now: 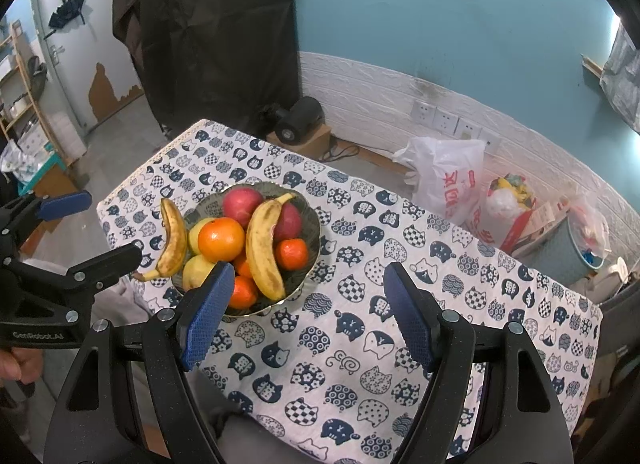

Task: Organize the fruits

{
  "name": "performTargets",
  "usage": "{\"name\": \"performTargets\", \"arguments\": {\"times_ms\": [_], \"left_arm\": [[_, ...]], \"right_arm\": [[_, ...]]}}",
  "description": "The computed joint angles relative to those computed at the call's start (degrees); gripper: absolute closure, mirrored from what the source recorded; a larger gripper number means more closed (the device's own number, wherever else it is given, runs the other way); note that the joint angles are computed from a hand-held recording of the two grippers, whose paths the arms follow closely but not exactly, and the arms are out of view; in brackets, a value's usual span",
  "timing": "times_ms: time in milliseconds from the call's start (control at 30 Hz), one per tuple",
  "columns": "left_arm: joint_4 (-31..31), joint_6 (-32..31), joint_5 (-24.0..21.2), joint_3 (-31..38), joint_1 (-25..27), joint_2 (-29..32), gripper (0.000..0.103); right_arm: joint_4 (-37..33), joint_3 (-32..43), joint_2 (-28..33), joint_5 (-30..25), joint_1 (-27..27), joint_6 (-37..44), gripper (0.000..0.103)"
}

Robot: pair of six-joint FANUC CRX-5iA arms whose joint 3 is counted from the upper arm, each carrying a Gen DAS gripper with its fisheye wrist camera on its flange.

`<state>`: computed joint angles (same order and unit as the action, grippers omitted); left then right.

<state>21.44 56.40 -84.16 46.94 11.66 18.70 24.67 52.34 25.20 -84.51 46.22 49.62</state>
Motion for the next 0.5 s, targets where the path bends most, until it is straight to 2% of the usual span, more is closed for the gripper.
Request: {"name": "performTargets", "arguments": {"times_ms": [500], "left_arm": [[-0.68, -0.60, 1.13, -1.07, -0.22, -0.74, 0.005]], "right_arm": [[0.01, -0.07, -0.04, 0.10, -0.01, -0.05, 0.027]]}}
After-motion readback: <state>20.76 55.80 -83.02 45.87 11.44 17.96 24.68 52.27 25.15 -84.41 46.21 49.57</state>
